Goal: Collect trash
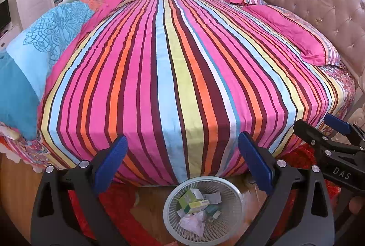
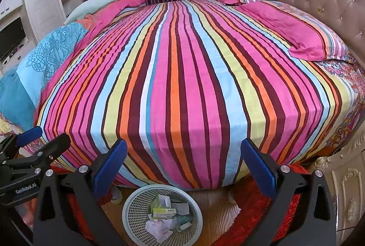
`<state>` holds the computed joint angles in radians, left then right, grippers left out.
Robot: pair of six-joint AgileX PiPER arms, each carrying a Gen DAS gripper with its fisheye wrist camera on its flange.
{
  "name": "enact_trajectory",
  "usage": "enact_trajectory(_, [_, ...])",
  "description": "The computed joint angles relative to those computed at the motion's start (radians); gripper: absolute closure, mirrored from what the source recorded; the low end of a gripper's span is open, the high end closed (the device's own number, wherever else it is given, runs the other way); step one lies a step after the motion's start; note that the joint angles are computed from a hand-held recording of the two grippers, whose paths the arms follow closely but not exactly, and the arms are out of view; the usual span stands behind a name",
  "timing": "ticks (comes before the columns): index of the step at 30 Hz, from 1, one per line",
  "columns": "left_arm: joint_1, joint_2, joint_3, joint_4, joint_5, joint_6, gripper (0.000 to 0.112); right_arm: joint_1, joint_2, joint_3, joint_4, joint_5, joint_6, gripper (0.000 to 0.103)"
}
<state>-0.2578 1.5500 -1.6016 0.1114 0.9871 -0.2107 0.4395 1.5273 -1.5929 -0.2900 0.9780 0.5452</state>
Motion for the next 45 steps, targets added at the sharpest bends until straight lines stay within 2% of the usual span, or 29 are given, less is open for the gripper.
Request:
enact_trajectory(20, [0.002,-0.006,-0.001,-0.013,-0.002,0.011,0.018,0.014,0.000,-0.010,-0.003,0.004,-0.005,0.008])
enact_trajectory(45, [-0.014,-0.013,-0.002,0.059,-0.007,-0.051,0.018,0.004,0.005,-0.020,0.002,0.022,-0.008,0.008])
